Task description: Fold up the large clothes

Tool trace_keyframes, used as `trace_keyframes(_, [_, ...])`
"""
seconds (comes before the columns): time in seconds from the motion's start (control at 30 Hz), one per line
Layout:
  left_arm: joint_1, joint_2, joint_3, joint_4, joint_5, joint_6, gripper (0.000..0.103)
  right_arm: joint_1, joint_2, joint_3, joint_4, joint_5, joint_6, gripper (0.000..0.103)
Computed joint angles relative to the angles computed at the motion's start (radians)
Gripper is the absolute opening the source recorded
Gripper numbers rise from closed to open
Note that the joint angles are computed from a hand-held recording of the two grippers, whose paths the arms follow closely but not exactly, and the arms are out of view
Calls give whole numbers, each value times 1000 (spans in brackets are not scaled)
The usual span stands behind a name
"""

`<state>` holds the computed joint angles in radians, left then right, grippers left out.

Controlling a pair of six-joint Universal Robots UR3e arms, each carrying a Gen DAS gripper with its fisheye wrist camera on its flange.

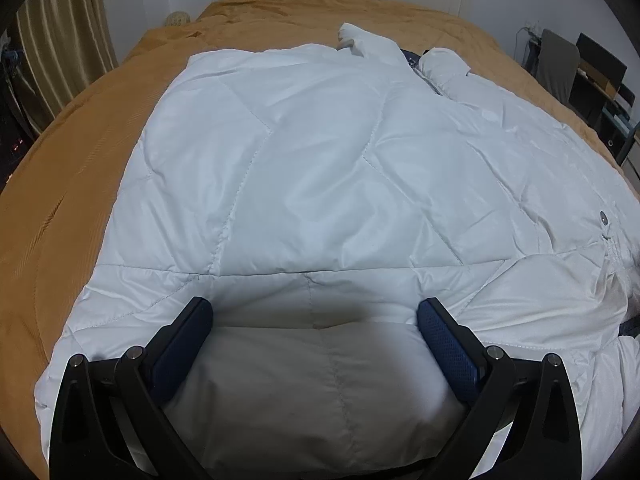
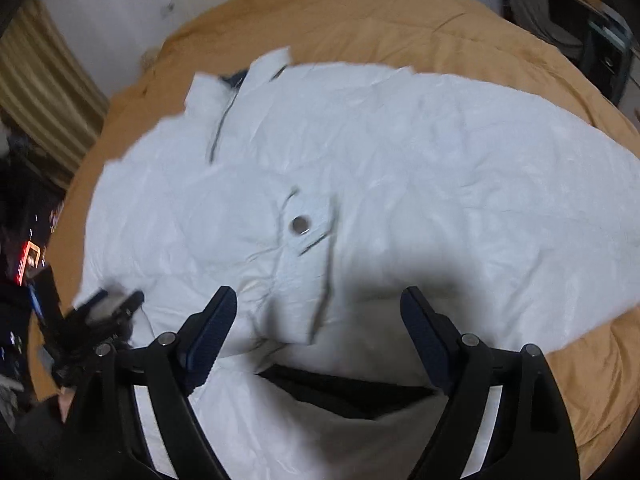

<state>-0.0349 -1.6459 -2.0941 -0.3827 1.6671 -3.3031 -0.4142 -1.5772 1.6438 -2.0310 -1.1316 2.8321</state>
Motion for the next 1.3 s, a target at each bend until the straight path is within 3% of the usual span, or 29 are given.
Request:
trace_keyframes(0.23, [-13,-8,-9,29,18,-6,103,-564,67,-76,127,45,78,88])
trace_keyframes(0.3, [-16,-9,-12,36,22,-8,103,-665,163,-115,123,115,119,88])
trace_keyframes(0.4, [-12,-7,-15,37,16,-7,103,-684,373,-283,173,177,169,89])
trace_keyframes(0.53, [-13,-7,-16,39,20,-7,103,-638,510,-359,30,251,339,96])
trace_keyframes(0.6, [-12,-6,-18,41,20,-6,103,-601,568,-432,-5,288,395,88])
trace_keyframes(0.67, [-12,-8,-15,38,21,-6,103,-569,622,-526,30,319,384,63])
trace_keyframes(0.7, [-11,-8,-14,37,20,-5,103,-548,650,-582,52,301,385,38])
trace_keyframes(0.73, [-9,-6,-14,35,17,-4,103,-522,683,-653,86,279,380,25])
trace_keyframes(0.8, [-1,1,-19,35,7,-1,103,-499,670,-669,67,276,383,20])
trace_keyframes(0.87, [8,8,-25,37,-7,1,103,-475,554,-557,-22,335,352,16])
trace_keyframes(0.97, [22,21,-33,37,-23,4,103,-386,373,-460,-36,399,256,13])
trace_keyframes(1.07, [48,58,-52,28,-53,-5,103,-218,278,-450,-38,444,195,13])
trace_keyframes(1.17, [96,144,-99,23,-95,-24,103,-3,305,-511,-25,434,175,13])
trace_keyframes(1.23, [187,250,-161,5,-180,-34,103,119,367,-558,11,448,177,13])
trace_keyframes(1.3, [340,385,-220,-70,-350,0,103,233,416,-571,24,403,154,13])
